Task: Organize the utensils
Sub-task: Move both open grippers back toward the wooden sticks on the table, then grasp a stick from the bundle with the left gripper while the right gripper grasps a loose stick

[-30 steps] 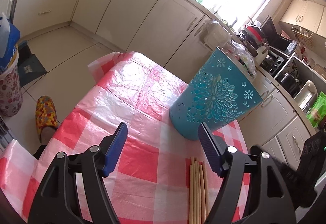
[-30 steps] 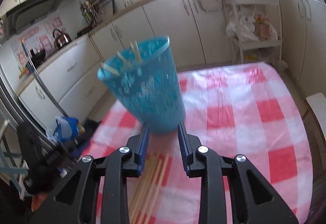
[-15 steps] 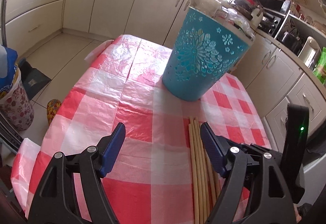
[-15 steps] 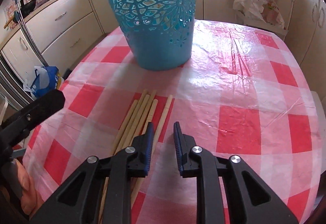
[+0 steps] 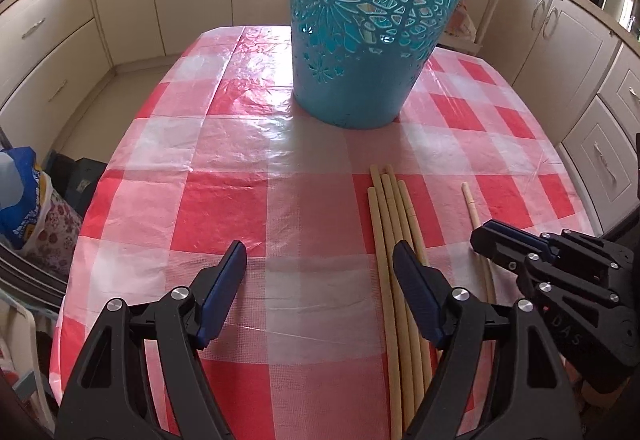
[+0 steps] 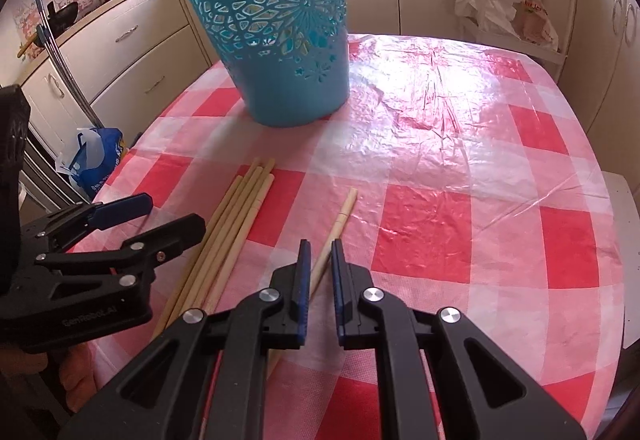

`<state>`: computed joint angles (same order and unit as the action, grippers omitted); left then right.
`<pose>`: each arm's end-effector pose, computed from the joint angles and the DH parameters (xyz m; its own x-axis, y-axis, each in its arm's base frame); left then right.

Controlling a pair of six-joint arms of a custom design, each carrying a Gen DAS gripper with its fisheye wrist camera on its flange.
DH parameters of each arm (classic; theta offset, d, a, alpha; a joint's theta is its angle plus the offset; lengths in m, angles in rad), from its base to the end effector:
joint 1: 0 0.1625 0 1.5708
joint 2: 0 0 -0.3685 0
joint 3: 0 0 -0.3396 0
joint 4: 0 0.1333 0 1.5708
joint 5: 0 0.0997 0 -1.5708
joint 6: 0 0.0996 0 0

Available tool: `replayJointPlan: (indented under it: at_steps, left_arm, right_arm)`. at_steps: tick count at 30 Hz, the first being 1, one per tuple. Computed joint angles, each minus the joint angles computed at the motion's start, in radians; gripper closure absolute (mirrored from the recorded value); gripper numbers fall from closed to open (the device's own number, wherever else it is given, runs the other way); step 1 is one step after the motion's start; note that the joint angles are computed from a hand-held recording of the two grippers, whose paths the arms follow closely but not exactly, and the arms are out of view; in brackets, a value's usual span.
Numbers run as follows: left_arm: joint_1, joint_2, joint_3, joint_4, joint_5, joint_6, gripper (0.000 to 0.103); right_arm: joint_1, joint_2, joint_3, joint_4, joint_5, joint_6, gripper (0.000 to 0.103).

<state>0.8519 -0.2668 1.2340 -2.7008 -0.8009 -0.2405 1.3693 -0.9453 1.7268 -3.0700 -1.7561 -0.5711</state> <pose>-0.2810 -0.6288 -0.0743 -0.7517 0.1999 -0.6285 0.4848 0.8136 -0.3210 -0.0067 -0.6073 0.2139 -0.8713 -0.1336 0.4723 -0.3806 0.7915 -0.4783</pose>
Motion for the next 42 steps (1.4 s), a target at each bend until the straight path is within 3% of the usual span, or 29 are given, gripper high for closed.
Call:
replayJointPlan:
  at_steps: [7,10,12,14,17,19,27,31,42]
  left_arm:
    - [-0.006,0.026,-0.058,0.074,0.038,0.005,0.032]
    - [-0.007,0.045,-0.088,0.077,0.039,0.051,0.055]
    - [-0.003,0.04,-0.095,0.087,0.01,0.071,0.08]
    - [0.01,0.03,-0.104,0.101,-0.029,0.071,0.087]
    - [0.036,0.003,-0.099,0.111,-0.114,0.066,0.089]
    - [0.041,-0.001,-0.109,0.136,-0.132,0.065,0.088]
    - [0.025,0.011,-0.095,0.113,-0.119,0.121,0.096]
    - [0.024,0.016,-0.11,0.135,-0.114,0.105,0.096]
    - [0.016,0.039,-0.137,0.142,-0.073,0.108,0.095]
  right_arm:
    - [0.007,0.005,-0.007,0.002,-0.012,-0.001,0.092]
    - [0.026,0.023,-0.011,-0.028,-0.062,-0.034,0.091]
    - [0.03,0.025,-0.008,-0.033,-0.071,-0.058,0.091]
    - [0.029,0.017,-0.007,-0.016,-0.07,-0.073,0.091]
    - [0.028,0.007,-0.025,0.042,-0.075,-0.058,0.091]
    - [0.031,0.011,-0.041,0.062,-0.084,-0.05,0.091]
    - [0.04,0.016,-0.044,0.079,-0.082,-0.094,0.091]
    - [0.033,0.01,-0.062,0.12,-0.073,-0.051,0.091]
    - [0.043,0.036,-0.037,0.002,-0.098,-0.08,0.093]
